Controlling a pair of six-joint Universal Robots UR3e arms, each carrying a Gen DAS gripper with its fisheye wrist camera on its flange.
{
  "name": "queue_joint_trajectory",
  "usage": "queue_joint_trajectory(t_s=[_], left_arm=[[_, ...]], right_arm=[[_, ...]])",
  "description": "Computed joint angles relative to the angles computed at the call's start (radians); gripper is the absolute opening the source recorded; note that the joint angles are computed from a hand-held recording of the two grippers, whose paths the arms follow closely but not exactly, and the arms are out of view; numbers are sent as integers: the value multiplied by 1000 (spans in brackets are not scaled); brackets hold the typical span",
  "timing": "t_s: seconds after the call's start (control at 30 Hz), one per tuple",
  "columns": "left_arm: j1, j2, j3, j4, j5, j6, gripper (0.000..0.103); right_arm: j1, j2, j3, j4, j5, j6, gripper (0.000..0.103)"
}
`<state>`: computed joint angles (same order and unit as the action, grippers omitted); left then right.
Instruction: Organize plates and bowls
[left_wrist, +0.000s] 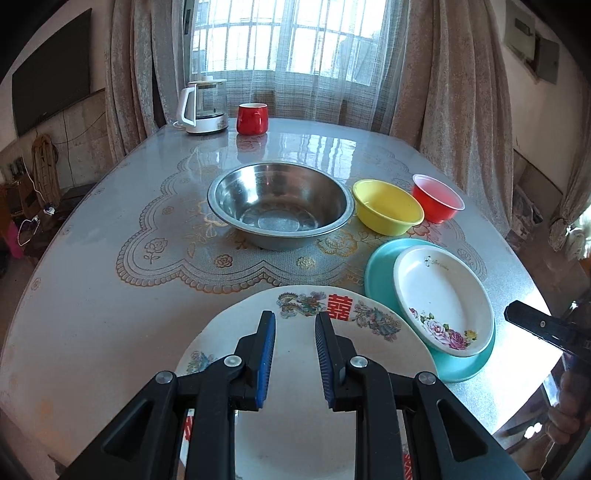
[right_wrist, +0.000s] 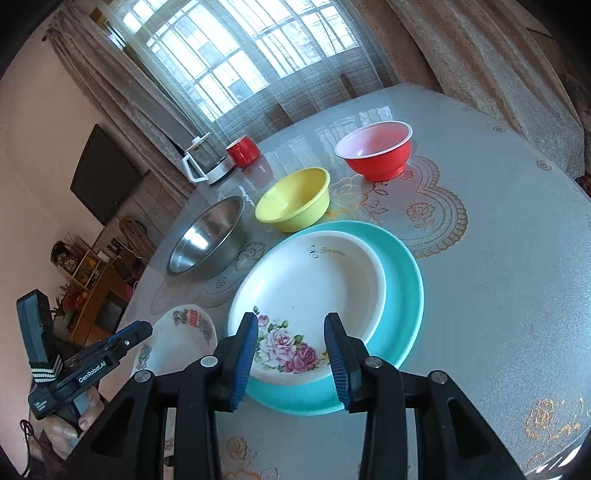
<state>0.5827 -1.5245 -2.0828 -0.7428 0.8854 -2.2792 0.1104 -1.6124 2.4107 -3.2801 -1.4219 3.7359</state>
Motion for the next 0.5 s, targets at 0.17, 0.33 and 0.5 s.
queue_joint_trajectory(t_s=[0.17,0.33,0.5], left_arm=[[82,-16,16,-43,-43,40,26],[153,-52,39,-71,-73,75,30],[207,-84,65,-137,-97,125,35]], right_arm=[[23,78,-56,-9,205,-84,38],[86,178,-117,38,255,-106,38],[100,256,-122,-4,266,-72,38]])
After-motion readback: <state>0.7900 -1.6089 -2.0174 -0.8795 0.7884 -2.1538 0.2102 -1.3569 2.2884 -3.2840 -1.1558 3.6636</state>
